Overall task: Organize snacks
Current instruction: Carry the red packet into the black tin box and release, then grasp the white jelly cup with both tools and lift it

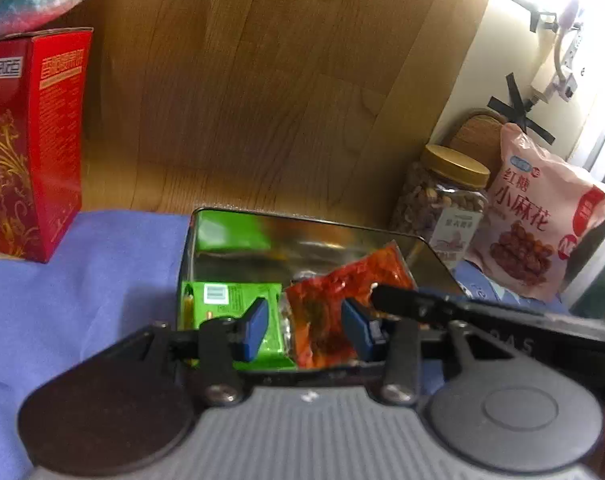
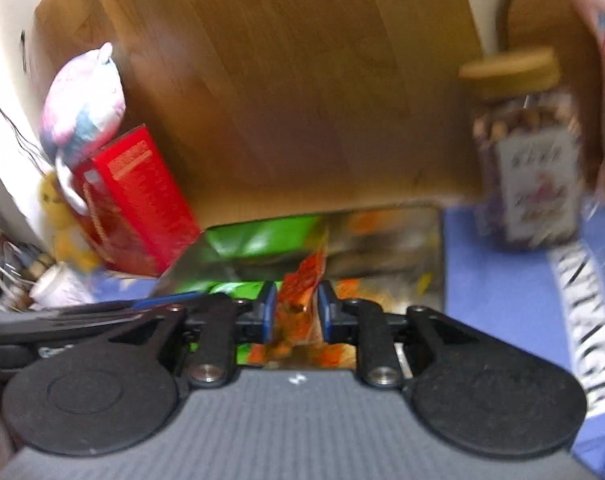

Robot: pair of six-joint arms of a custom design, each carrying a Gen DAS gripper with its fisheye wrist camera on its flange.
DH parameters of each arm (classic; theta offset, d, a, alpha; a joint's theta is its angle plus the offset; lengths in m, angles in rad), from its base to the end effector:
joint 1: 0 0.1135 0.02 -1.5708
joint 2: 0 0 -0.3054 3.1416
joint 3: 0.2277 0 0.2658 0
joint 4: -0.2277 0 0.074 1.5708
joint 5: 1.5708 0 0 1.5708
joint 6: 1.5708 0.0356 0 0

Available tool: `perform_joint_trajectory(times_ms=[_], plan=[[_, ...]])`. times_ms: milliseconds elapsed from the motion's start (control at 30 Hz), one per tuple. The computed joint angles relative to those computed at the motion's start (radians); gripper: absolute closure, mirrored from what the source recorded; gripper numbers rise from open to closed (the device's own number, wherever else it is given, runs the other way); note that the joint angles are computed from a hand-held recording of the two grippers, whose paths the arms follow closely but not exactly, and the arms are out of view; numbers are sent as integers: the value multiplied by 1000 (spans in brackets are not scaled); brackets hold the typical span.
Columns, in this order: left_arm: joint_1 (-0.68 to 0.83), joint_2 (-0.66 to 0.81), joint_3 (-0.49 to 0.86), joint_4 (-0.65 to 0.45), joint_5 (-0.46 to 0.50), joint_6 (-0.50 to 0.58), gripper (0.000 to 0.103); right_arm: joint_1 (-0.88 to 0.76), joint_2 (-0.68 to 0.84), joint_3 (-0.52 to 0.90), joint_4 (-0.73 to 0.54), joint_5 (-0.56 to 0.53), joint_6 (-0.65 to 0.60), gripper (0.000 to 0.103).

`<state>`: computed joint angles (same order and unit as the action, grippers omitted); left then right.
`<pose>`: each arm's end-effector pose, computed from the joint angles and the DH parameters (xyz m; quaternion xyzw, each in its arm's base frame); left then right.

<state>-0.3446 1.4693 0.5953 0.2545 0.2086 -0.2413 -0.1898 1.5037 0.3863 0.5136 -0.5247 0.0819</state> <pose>0.2703 -0.1049 0.1941 0.0933 0.8805 -0.2201 0.4093 0.2520 -0.0303 0.1522 -0.0036 0.8635 0.2051 0.4607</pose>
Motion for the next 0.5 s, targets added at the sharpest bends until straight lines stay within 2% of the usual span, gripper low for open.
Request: perform_joint_trajectory(times_ms=[100, 167, 233, 300, 367, 433, 500], plan=[[61, -108, -95, 48, 75, 11, 61, -61, -90, -129, 169, -32, 61, 70], [153, -203, -175, 58, 151, 21, 60, -177, -150, -210, 223, -184, 87, 70], [248, -251, -228, 56, 211, 29, 60, -275, -171, -248, 166, -355, 32, 70], [315, -249, -249, 36, 226, 48, 60, -276, -163, -274, 105, -387, -40, 70], [357, -193, -251, 28, 229, 55, 57, -237, -102, -299, 138, -339, -86, 70], [377, -111, -241, 40, 259, 34, 57, -146, -7, -306, 232, -244, -44, 70], [371, -48, -240, 75, 290, 21, 55, -74, 81, -271, 236, -202, -21, 70]])
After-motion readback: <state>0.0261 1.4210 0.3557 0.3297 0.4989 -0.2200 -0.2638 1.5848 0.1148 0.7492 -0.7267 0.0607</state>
